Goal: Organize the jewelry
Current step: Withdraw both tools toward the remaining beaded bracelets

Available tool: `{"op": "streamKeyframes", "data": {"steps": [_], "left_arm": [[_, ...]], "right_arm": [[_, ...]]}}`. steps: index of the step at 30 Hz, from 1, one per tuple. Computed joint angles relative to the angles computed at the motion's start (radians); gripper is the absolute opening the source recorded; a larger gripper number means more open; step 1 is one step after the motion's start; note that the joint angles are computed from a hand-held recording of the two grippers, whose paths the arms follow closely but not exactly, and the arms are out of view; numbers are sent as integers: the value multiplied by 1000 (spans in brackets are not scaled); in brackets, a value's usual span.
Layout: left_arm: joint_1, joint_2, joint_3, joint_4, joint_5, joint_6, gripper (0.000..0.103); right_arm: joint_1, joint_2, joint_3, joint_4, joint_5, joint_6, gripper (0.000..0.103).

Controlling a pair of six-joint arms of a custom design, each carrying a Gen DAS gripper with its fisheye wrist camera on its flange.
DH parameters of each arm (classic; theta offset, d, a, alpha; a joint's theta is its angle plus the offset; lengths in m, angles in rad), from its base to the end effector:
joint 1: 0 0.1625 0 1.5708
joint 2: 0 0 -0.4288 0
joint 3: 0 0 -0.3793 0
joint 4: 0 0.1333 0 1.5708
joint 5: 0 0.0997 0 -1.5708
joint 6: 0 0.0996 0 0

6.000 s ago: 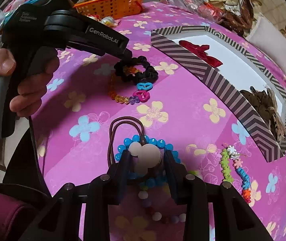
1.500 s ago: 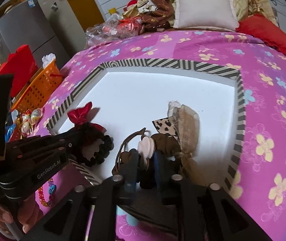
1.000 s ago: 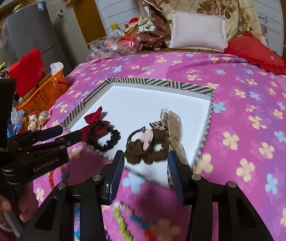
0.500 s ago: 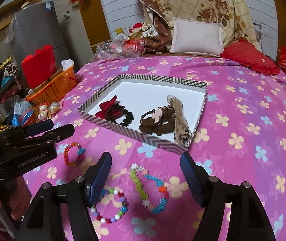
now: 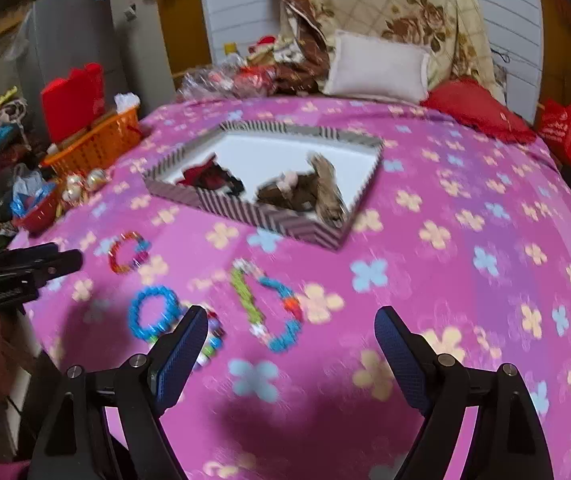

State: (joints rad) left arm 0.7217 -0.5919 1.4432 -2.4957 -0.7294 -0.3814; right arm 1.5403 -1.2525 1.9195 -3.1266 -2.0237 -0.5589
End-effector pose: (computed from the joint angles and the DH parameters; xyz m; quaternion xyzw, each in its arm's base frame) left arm -0.3960 -0.6250 0.0576 0.1968 0.8908 -0.2630 0.3139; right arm 0.0725 -0.5670 0.3561 0.1366 -0.8745 0.3420 0.3157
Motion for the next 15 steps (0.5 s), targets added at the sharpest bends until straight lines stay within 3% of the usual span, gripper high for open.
{"op": "streamKeyframes", "data": {"steps": [15], "left_arm": [[35, -24, 44, 50, -70, -100, 61]], "right_arm": [[-47, 2, 18, 10, -1, 23, 83]]}}
